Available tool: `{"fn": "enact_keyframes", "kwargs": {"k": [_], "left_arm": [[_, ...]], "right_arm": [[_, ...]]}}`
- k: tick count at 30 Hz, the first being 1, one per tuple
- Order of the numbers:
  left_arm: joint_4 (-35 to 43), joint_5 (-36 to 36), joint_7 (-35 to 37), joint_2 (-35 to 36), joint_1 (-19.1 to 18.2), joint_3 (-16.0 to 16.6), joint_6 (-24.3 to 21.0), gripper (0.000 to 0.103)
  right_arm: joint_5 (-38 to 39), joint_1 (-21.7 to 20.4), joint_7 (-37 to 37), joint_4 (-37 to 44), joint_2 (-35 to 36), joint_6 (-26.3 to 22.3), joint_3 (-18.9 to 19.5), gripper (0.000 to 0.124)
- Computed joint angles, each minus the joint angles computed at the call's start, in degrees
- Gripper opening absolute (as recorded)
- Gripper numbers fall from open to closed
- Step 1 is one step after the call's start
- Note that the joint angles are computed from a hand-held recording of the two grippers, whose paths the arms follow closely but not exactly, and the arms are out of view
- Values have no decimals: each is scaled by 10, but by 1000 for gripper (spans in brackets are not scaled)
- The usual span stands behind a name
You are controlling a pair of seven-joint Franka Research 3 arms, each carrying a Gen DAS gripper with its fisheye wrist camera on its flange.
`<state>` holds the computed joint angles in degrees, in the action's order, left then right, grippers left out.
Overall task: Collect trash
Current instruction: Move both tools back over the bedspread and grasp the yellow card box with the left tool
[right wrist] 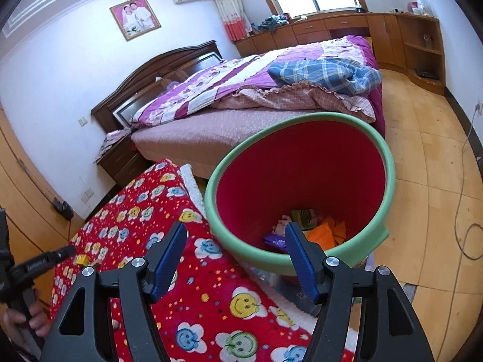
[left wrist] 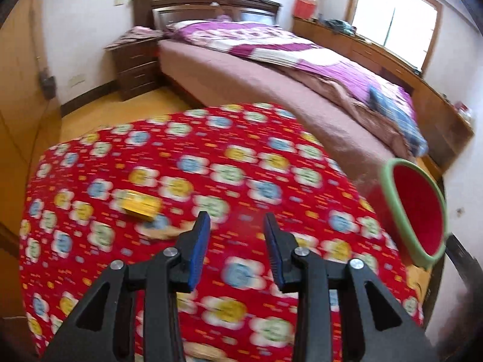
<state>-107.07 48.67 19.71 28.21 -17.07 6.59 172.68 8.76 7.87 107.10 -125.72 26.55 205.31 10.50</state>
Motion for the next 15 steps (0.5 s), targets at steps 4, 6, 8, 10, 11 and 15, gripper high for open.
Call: {"fn": "enact_keyframes", "kwargs": {"k": [4, 6, 8, 10, 11, 15], "left_arm": [[5, -25, 37, 10, 39, -12, -15, 47], [10, -44, 61, 18, 56, -21, -18, 47], [17, -73, 98, 30, 81, -38, -20, 49], [24, -106, 142, 42, 104, -59, -24, 54], [29, -121, 159, 49, 110, -65, -26, 56], [50, -171, 213, 77, 124, -78, -35, 57]], "right_arm": [[30, 29, -16, -1, -2, -7, -18, 75], [44, 40, -25, 0, -1, -11, -25, 75], [61, 54, -37, 4, 0, -20, -35, 75], [82, 69, -50, 9, 2, -28, -45, 75], [90, 75, -55, 10, 3, -30, -49, 75], [130, 104, -82, 21, 9, -45, -70, 75]]}}
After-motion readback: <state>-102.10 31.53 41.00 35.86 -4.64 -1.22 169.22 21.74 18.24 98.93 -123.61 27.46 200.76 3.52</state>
